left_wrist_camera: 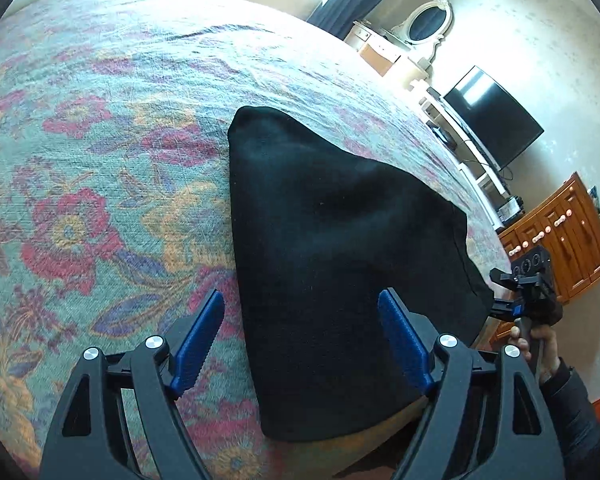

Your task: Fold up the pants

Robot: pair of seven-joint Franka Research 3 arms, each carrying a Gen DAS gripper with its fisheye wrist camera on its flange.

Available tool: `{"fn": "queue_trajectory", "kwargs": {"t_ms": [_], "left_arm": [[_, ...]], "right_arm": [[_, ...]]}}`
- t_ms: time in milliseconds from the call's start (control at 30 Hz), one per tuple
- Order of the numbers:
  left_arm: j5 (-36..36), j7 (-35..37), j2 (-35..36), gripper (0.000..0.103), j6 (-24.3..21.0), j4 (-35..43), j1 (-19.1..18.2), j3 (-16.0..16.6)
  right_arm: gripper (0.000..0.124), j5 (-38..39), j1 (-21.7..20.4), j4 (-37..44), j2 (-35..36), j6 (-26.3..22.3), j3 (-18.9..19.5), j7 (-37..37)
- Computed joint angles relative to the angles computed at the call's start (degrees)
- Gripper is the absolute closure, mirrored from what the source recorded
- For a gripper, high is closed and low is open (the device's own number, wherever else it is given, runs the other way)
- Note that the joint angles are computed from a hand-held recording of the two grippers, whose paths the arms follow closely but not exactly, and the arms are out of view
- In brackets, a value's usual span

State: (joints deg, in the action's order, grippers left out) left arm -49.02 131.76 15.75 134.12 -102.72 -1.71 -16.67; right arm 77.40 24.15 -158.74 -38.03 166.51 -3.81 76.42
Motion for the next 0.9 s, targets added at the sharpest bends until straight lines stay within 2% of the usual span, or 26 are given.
{"fn": "queue_trajectory", "kwargs": {"t_ms": [100, 200, 333, 400, 533, 600, 667, 700, 833, 900], "left_arm": [[0.26, -4.69, 6.26, 0.025, -3.69, 7.39, 0.51, -0.12], [2.92, -10.51, 13.37, 0.025, -7.51, 16.47, 0.76, -1.00], [5.23, -15.82, 22.02, 0.024, -12.85, 27.94, 1.52, -3.73], [6.97, -18.19, 25.69, 0.020, -15.43, 33.21, 1.20, -4.71], [9.21, -21.06, 29.52, 0.020, -16.68, 39.07, 0.51, -6.25], [9.34, -21.63, 30.32, 0.021, -16.19, 39.97, 0.62, -6.94], [11.08, -22.08, 29.62, 0.043, -13.98, 38.90, -0.08, -6.31], [12.20, -22.57, 29.71, 0.053, -13.69, 38.94, -0.39, -5.98], [12.09, -19.82, 28.71, 0.065, -12.03, 36.37, 0.83, -7.35], [11.71, -19.87, 28.25, 0.068, -11.19, 35.51, 1.04, -7.61]], "right_arm": [[0.046, 3.66, 0.33, 3.82, 4.63, -1.17, -2.61, -5.17], [0.042, 4.63, -1.42, 8.08, 9.68, -3.71, -2.60, -8.44], [0.041, 8.65, -3.70, 12.57, 14.66, -6.52, -2.29, -12.76], [0.041, 10.64, -4.91, 14.26, 16.59, -8.43, -2.08, -15.11], [0.042, 11.40, -7.38, 16.73, 19.31, -10.39, -0.04, -16.87], [0.053, 10.22, -8.33, 17.22, 20.03, -10.14, 1.07, -15.79], [0.073, 9.36, -8.94, 17.13, 20.25, -9.89, 1.60, -14.15], [0.076, 9.83, -9.13, 16.77, 20.10, -10.36, 1.41, -14.72], [0.082, 10.98, -9.60, 16.42, 19.94, -10.51, 1.88, -16.29], [0.084, 11.10, -9.61, 16.42, 19.93, -9.67, 2.30, -16.30]]}}
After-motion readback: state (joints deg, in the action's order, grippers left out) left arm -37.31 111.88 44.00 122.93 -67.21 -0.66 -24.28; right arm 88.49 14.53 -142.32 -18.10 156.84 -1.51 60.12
